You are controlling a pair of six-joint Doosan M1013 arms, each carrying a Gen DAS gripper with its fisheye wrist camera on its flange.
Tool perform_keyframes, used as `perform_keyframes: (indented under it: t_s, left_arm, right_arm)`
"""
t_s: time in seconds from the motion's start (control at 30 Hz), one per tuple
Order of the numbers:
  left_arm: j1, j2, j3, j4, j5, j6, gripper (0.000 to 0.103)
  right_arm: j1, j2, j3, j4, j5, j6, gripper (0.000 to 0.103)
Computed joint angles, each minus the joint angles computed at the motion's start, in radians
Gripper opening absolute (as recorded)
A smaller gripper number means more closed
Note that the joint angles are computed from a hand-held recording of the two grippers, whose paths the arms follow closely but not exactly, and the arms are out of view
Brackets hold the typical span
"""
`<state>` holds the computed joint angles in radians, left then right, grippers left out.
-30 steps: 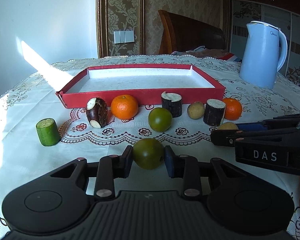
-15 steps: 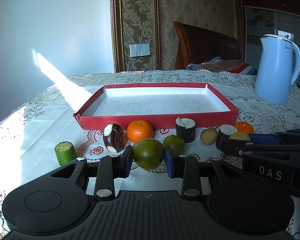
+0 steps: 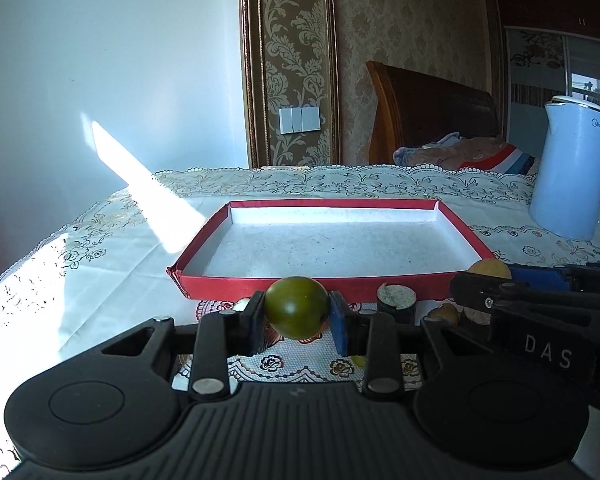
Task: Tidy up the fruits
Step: 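Carry the lime and the yellow fruit over the red tray with both tools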
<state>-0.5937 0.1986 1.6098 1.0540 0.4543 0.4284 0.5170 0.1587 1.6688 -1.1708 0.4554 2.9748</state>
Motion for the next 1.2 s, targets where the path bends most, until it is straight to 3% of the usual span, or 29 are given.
perform_keyframes:
  t_s: [0.37,0.5,0.6,0.73,1.2]
  left_arm:
    - [0.028,0.063,-0.087,0.051,0.035,-0.033,0.033]
    - [0.037,0.116,-0.160,-0.008,0.063,0.036,0.033]
    - [0.048,0.153,-0.214,-0.119,0.080,0.131,0.033]
    - [0.055,0.190,-0.261,-0.218,0.103,0.217,0.033]
    - [0.063,0.222,-0.285,-0.295,0.087,0.275,0.033]
  right_arm:
    - [-0.052,0.044,-0.073,0.071,-0.016,-0.071,0.029]
    - [-0.086,0.087,-0.134,0.255,-0.025,-0.229,0.029]
    - [-0.103,0.123,-0.178,0.375,-0.011,-0.333,0.029]
    - [-0.116,0.156,-0.209,0.468,0.003,-0.412,0.029]
    - [-0.121,0.179,-0.218,0.507,0.015,-0.432,0.029]
